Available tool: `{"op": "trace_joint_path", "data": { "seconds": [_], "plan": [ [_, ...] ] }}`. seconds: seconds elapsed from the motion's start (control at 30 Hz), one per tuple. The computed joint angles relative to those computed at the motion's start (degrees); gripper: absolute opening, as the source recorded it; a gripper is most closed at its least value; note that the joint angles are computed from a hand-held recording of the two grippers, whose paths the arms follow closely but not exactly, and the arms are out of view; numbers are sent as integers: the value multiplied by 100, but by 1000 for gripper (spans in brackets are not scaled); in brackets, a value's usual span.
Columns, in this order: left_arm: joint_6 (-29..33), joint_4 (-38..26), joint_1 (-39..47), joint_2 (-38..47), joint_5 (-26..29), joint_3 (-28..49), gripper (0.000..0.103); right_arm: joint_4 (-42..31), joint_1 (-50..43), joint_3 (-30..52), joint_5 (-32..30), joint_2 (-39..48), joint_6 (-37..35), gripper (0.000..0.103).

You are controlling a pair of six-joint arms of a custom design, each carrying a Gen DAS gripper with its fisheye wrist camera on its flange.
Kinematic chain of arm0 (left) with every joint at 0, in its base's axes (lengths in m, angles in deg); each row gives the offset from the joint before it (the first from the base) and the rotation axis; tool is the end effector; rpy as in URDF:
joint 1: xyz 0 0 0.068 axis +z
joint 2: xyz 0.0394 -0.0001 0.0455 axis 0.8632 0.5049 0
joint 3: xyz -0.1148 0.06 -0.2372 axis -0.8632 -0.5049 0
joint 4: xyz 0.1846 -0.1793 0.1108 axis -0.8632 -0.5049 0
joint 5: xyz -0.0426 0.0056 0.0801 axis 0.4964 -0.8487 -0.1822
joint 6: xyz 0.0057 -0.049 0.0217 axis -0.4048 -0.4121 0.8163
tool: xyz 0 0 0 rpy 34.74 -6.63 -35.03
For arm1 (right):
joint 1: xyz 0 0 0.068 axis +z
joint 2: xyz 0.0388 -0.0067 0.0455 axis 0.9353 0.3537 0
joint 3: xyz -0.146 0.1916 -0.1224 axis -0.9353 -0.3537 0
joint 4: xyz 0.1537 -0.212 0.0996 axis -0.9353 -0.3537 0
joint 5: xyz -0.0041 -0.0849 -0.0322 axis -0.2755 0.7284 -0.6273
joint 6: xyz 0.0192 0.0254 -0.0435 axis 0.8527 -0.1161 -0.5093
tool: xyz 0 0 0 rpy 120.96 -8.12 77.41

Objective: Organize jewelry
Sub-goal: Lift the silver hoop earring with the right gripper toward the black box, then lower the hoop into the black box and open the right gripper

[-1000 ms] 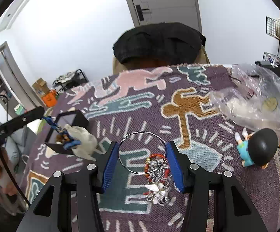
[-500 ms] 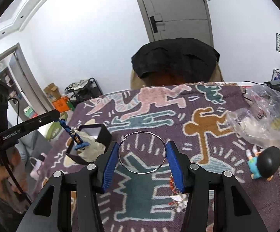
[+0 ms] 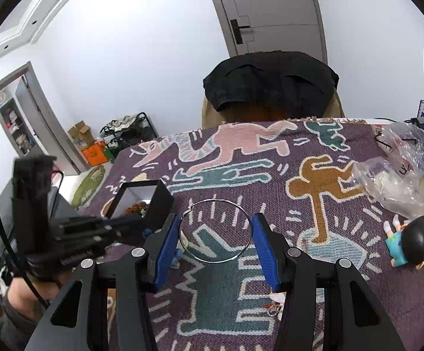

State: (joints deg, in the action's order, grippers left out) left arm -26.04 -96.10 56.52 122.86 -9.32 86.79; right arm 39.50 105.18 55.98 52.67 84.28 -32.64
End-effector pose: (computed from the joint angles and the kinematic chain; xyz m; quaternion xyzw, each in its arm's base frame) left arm 0.2093 -0.0263 0.1934 0.1248 0.9198 -0.1995 0.3139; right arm 0.1866 0.1325 0.2286 -0.0841 0.9019 0.1857 0.3808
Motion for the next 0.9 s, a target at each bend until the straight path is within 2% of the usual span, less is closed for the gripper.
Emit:
{"op": "trace_joint_path", "data": {
  "seconds": [0.17, 0.3, 0.43, 0.57, 0.73, 0.9],
  "plan": [
    [-20, 147, -135, 197, -131, -94, 9, 76, -173, -130, -149, -48, 7, 51],
    [61, -61, 32, -72, 140, -57, 9, 138, -182, -133, -197, 6, 24, 51],
    [245, -675, 556, -817, 670, 316, 9, 167, -121, -87, -184, 48, 34, 51],
    [490, -1159, 1294, -1000, 1140, 889, 9, 138, 22, -20, -96, 40, 51, 51],
    [795, -1378, 2041, -776, 1440, 1301, 9, 114, 197, 103, 14, 117, 83, 51],
    [967, -1271, 2479, -510, 1525, 1360, 9, 124, 369, 257, 123, 276, 94, 51]
  ]
}}
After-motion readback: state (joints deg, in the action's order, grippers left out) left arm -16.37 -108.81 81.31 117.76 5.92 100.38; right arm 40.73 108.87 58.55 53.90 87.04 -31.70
